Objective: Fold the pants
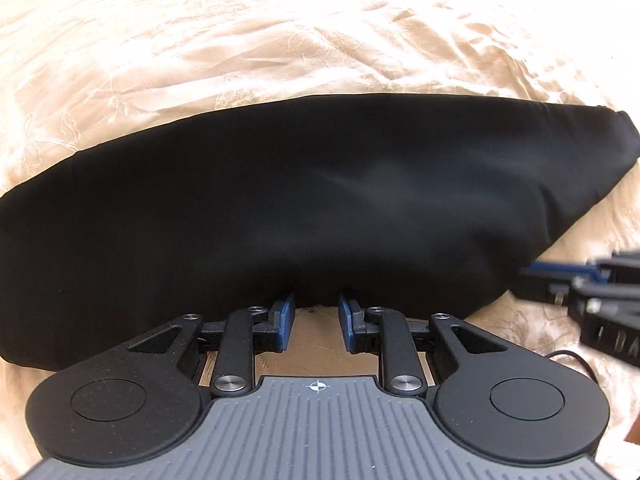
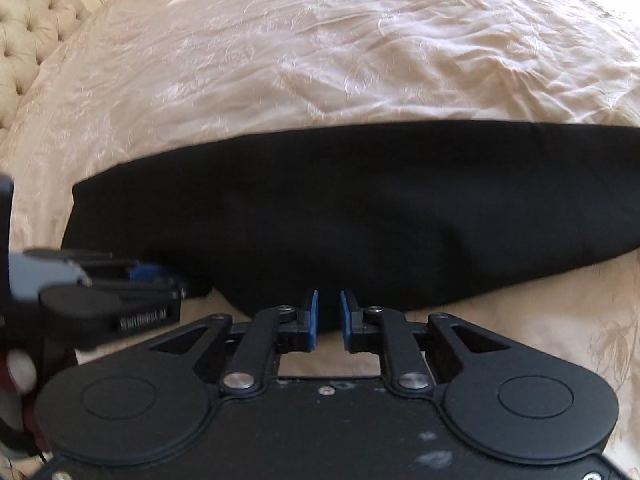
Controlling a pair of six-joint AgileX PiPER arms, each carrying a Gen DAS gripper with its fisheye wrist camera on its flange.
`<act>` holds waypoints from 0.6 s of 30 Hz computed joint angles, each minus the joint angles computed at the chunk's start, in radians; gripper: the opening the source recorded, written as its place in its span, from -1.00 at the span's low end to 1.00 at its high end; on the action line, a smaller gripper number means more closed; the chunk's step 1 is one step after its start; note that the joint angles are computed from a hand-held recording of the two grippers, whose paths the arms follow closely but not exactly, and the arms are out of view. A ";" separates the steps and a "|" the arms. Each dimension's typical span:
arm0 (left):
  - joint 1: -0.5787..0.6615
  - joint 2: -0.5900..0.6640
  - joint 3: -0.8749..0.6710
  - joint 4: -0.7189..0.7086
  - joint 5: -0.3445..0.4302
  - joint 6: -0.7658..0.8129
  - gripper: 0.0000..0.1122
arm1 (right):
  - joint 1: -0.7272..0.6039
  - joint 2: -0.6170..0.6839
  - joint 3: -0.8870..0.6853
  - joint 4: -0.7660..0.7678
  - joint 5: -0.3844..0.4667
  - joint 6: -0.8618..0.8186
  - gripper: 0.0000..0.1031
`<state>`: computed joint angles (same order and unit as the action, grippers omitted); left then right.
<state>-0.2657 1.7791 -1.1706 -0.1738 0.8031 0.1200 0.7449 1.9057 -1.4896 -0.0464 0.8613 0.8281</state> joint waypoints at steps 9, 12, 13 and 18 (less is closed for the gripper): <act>0.096 0.035 -0.104 -0.091 0.131 0.024 -0.59 | 0.082 0.054 0.045 -0.040 -0.115 0.027 -0.37; 0.094 0.041 -0.129 -0.088 0.152 0.015 -0.59 | 0.074 0.076 0.020 -0.071 -0.154 0.067 -0.33; 0.104 0.040 -0.133 -0.089 0.159 0.025 -0.59 | 0.070 0.076 0.016 -0.089 -0.165 0.096 -0.33; 0.144 -0.003 -0.112 -0.143 0.180 0.092 -0.58 | 0.033 0.044 0.018 -0.154 -0.201 0.181 -0.82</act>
